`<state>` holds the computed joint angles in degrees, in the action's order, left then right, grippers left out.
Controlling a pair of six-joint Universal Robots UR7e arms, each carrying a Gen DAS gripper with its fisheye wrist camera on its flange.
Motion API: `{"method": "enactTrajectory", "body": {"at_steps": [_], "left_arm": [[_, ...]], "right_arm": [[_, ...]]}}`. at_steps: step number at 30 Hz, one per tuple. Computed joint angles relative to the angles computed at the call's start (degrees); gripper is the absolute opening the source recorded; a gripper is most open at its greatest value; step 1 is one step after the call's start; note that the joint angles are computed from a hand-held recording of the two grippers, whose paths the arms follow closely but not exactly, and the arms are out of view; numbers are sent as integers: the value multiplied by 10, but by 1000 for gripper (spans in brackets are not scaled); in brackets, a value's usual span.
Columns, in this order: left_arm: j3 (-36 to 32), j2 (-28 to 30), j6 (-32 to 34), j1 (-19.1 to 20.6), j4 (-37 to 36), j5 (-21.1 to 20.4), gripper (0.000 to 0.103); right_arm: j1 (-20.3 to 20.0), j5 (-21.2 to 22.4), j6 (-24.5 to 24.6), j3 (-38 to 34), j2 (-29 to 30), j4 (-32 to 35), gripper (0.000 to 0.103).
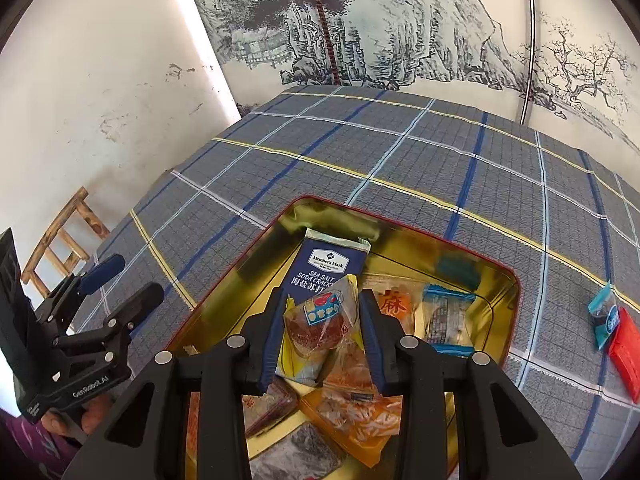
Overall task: Organize snacks
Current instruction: 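Carry the yellow-wrapped candy over the tin and open the right gripper, then grasp the blue-wrapped candy with the left gripper while the right moves toward the red bag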
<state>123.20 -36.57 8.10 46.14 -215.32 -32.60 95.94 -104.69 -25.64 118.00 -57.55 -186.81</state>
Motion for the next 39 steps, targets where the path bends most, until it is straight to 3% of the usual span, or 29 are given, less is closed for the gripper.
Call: {"method": "enactTrajectory", "body": {"at_steps": [11, 17, 22, 26, 29, 31, 34, 39], "left_arm": [[0, 0, -2, 0, -2, 3, 82], [0, 1, -4, 0, -5, 8, 84], [-1, 4, -1, -3, -13, 16, 85], [-2, 9, 8, -6, -27, 22, 86], [-5, 17, 18, -9, -39, 31, 86], [-7, 21, 24, -12, -48, 38, 86], [-10, 29, 38, -16, -62, 49, 88], [-14, 32, 41, -17, -60, 64, 88]], "right_arm": [[-3, 16, 16, -14, 5, 5, 41], [-30, 112, 41, 9, -27, -17, 43], [-43, 145, 48, 28, -48, -39, 44], [-70, 205, 42, 54, -75, -41, 45], [-70, 186, 42, 54, -75, -34, 45], [-73, 202, 43, 51, -74, -15, 46], [-65, 193, 31, 54, -71, -14, 58], [-71, 155, 5, 100, -102, -89, 60]]}}
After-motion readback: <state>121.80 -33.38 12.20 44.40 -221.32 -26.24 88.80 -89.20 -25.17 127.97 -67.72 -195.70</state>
